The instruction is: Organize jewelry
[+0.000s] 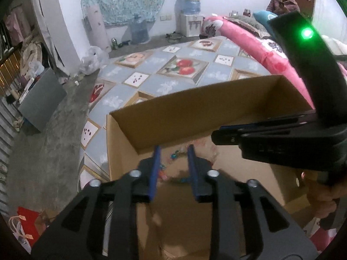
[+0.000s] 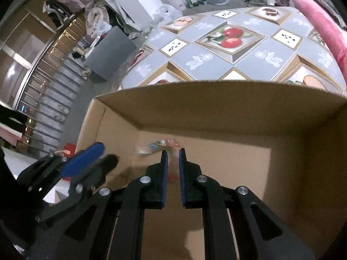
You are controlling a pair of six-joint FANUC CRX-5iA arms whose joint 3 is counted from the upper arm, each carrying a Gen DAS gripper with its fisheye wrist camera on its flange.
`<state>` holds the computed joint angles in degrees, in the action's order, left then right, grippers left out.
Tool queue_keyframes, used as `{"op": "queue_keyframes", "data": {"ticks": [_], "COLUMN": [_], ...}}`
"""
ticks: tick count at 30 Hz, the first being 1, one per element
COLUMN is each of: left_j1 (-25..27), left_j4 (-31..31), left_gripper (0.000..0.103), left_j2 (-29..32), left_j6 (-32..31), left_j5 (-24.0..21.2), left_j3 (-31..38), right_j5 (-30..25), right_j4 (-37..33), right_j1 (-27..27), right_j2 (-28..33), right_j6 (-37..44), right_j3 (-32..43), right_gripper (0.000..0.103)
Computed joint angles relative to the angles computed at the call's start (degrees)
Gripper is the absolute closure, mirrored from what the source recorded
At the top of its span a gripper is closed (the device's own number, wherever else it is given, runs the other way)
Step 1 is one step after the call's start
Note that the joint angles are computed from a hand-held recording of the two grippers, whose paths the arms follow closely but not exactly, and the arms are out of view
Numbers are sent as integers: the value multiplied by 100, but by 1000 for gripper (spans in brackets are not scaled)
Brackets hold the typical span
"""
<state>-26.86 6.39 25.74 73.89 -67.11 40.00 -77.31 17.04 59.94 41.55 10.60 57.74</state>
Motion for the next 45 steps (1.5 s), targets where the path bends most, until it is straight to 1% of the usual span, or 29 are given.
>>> {"op": "queue_keyframes", "data": {"ticks": [3, 5, 7, 9, 10, 11, 12, 13, 14, 15, 16, 17, 19, 21, 23, 26, 27, 30, 33, 35, 40, 41, 42, 44, 45], "left_j1": [2, 30, 79, 129, 187, 220, 274, 351, 389, 455, 525, 555, 654, 741, 788, 770, 749, 582, 455, 357, 251, 233, 219, 215, 213], "left_j4": [-10, 49, 175, 301, 439, 525, 665, 876, 974, 1164, 1365, 1464, 1750, 1956, 2017, 1941, 1850, 1281, 972, 711, 465, 451, 441, 479, 504], "left_gripper": [76, 76, 76, 75, 74, 73, 71, 71, 70, 69, 68, 67, 64, 62, 61, 58, 57, 57, 57, 57, 57, 57, 57, 57, 57], "left_j2": [-126, -285, -554, -791, -1027, -1187, -1407, -1705, -1857, -2115, -2382, -2521, -2903, -3221, -3460, -3635, -3662, -3665, -3658, -3661, -3667, -3670, -3681, -3711, -3734], "left_j6": [61, 68, 2, -44, -113, -159, -252, -412, -487, -646, -827, -912, -1170, -1345, -1431, -1470, -1435, -1045, -826, -694, -747, -761, -764, -837, -889], "left_j5": [97, 241, 499, 715, 912, 1048, 1231, 1475, 1583, 1767, 1924, 1999, 2188, 2256, 2226, 2166, 2133, 2037, 2032, 2067, 2151, 2180, 2196, 2270, 2314], "left_j3": [-135, -332, -676, -975, -1282, -1490, -1783, -2188, -2382, -2733, -3097, -3280, -3822, -4301, -4691, -5087, -5175, -5325, -5447, -5498, -5562, -5577, -5582, -5644, -5682], "right_j5": [255, 501, 596, 699, 673, 607, 501, 422, 232, 4, -142, -312, -424, -395, -377, -246, -237, -315, -475, -588, -736, -842, -906, -1068, -1092], "right_j4": [232, 539, 829, 1376, 1671, 1920, 2262, 2495, 2831, 3147, 3334, 3555, 3731, 3728, 3525, 3005, 2797, 2092, 1791, 1748, 1595, 1547, 1482, 1350, 1388], "right_j1": [72, 190, 312, 540, 668, 781, 943, 1049, 1228, 1415, 1533, 1709, 1995, 2184, 2361, 2532, 2565, 2582, 2543, 2514, 2378, 2356, 2335, 2305, 2315], "right_j2": [-232, -486, -670, -950, -1059, -1136, -1224, -1283, -1329, -1348, -1357, -1387, -1519, -1648, -1694, -1594, -1505, -1124, -891, -772, -544, -446, -374, -211, -183], "right_j6": [-129, -295, -456, -720, -853, -956, -1096, -1183, -1274, -1351, -1394, -1443, -1592, -1752, -1765, -1517, -1366, -883, -847, -761, -246, -85, 62, 267, 324], "right_j3": [-432, -873, -1156, -1589, -1749, -1862, -2002, -2099, -2188, -2249, -2291, -2378, -2639, -2885, -3012, -3026, -2952, -2563, -2397, -2293, -1959, -1809, -1692, -1434, -1407], "right_gripper": [92, 92, 92, 92, 92, 89, 83, 78, 69, 63, 61, 59, 58, 58, 56, 42, 40, 40, 40, 40, 40, 40, 42, 50, 52]}}
